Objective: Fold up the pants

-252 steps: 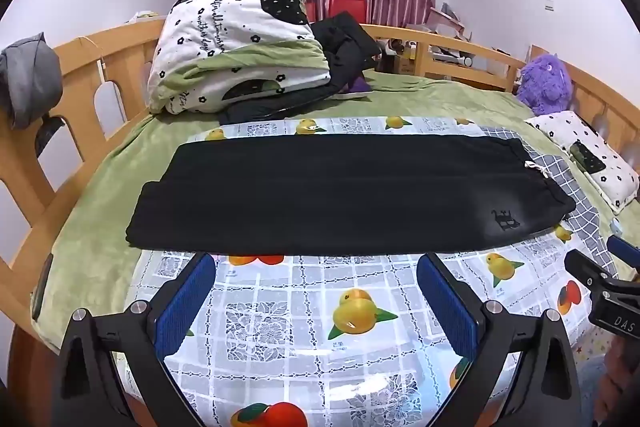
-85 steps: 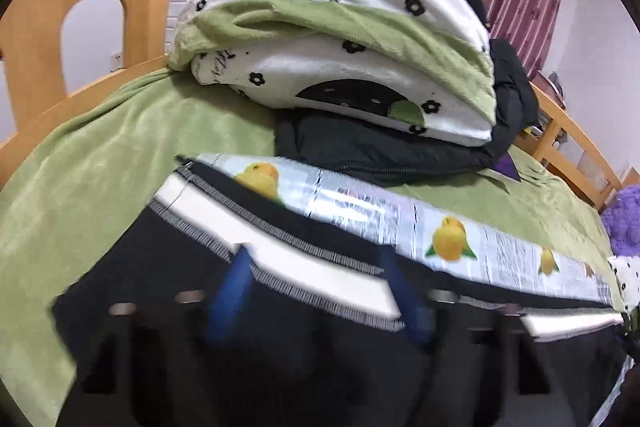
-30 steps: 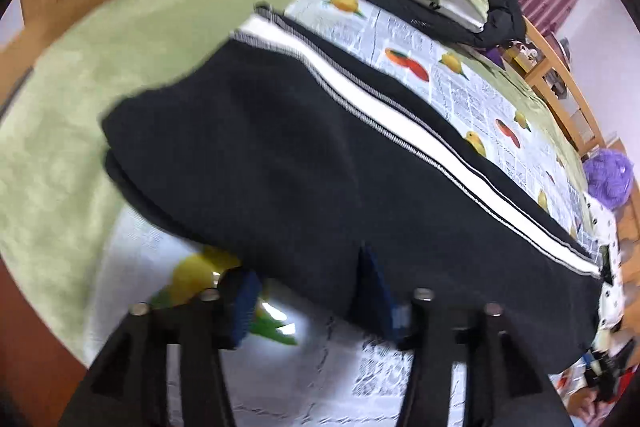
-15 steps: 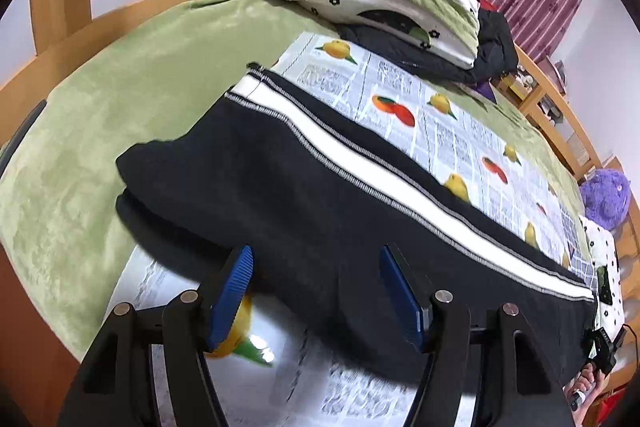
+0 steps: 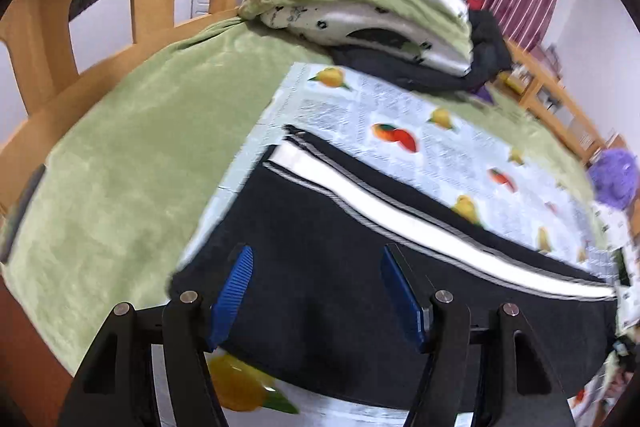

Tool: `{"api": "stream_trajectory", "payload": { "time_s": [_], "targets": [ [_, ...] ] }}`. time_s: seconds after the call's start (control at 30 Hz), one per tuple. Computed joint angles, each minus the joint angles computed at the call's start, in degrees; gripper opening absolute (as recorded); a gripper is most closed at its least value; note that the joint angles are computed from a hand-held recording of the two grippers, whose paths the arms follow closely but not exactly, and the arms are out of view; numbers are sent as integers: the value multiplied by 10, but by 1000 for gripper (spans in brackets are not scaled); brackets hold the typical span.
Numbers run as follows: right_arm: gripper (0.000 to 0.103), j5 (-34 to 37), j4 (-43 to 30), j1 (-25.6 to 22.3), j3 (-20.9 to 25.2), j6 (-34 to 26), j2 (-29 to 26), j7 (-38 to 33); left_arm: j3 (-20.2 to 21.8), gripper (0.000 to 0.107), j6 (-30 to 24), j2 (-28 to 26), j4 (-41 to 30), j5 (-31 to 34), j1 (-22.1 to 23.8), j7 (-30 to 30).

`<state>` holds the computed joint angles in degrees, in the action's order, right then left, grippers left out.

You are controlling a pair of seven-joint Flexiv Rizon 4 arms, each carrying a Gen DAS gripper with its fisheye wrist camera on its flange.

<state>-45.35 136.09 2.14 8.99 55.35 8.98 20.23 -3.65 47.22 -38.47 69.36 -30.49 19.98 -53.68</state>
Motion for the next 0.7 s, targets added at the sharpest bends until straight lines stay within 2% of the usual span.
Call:
{"api": "stream_trajectory", "payload": {
  "time_s": [0.07,0.13,0.23,0.33,0.37,0.4,0.43,0.57,0.7],
  "targets": [
    [53,14,-14,10,9,-35,18,-25,17,64,-10,-16,-25,20,-4,-24],
    [53,31,-39,23,18,-68,24,-54,11,64,-25,-24,-31,12,11,-30],
    [56,25,-70,42,34,-98,12,-42,11,64,-39,-32,-25,2,28,-42],
    [57,18,-97,61,31,-86,-21,-19,5,60,-38,-40,-15,-9,39,-48],
    [57,18,-101,65,28,-77,-29,-15,-7,56,-37,-42,-9,-25,48,-39],
    [57,20,-112,72,24,-65,-46,-12,-12,35,-25,-40,0,-33,50,-27],
    [57,28,-128,82,22,-59,-64,-12,-16,9,-7,-37,8,-38,50,-11],
    [57,33,-167,110,11,-47,-106,-16,-30,9,13,-31,14,-69,63,30],
    [57,41,-195,133,2,-42,-137,-29,-1,10,-60,-49,-13,-35,61,5]
  ]
}}
